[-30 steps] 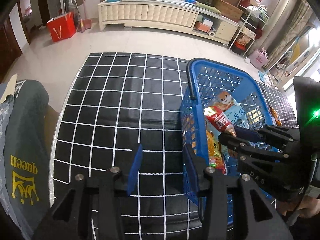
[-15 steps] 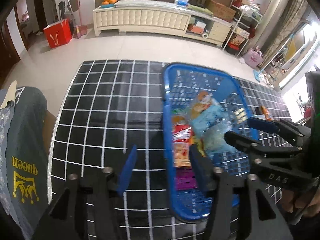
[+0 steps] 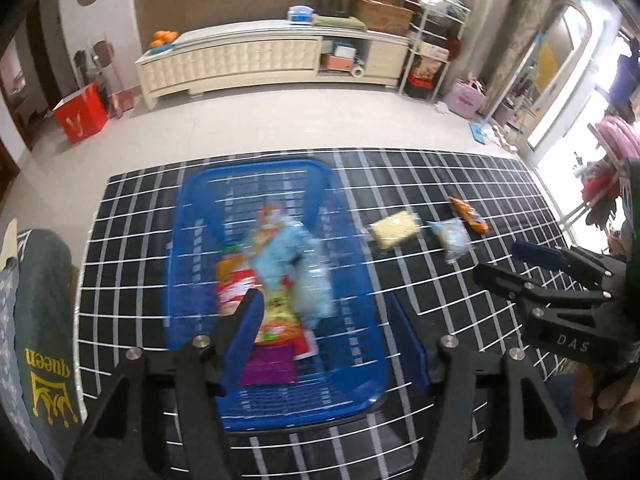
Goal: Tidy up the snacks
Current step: 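Move both grippers back toward the cracker packet and biscuit pouch on the mat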
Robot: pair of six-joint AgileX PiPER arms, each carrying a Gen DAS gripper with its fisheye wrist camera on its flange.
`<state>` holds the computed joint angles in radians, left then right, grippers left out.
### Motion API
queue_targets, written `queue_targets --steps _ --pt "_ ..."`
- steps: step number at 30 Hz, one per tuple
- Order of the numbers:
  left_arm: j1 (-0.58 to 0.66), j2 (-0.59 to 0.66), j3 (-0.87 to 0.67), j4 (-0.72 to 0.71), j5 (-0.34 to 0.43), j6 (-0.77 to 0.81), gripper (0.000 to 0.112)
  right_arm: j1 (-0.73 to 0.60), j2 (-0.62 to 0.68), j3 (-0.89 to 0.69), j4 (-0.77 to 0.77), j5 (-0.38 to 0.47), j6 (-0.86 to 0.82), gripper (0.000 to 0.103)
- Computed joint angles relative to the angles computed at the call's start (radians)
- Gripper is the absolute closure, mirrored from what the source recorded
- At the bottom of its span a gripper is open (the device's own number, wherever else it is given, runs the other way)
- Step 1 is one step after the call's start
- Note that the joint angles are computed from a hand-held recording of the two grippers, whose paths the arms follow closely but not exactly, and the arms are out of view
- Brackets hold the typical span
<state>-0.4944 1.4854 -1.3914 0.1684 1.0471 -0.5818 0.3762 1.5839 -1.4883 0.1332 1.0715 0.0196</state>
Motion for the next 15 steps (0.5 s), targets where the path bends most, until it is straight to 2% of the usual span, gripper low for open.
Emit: queue_targets --steps 10,15 --pt "-0.195 0.289 -0.286 0.023 0.065 -0.098 0.05 -0.28 -0.01 0.048 0.075 0.029 -0.229 0.031" --pt "-0.23 0.423 -0.447 0.0 0.124 -0.108 0.05 -0.37 0.018 0.054 0.119 0.026 -0.316 0.031"
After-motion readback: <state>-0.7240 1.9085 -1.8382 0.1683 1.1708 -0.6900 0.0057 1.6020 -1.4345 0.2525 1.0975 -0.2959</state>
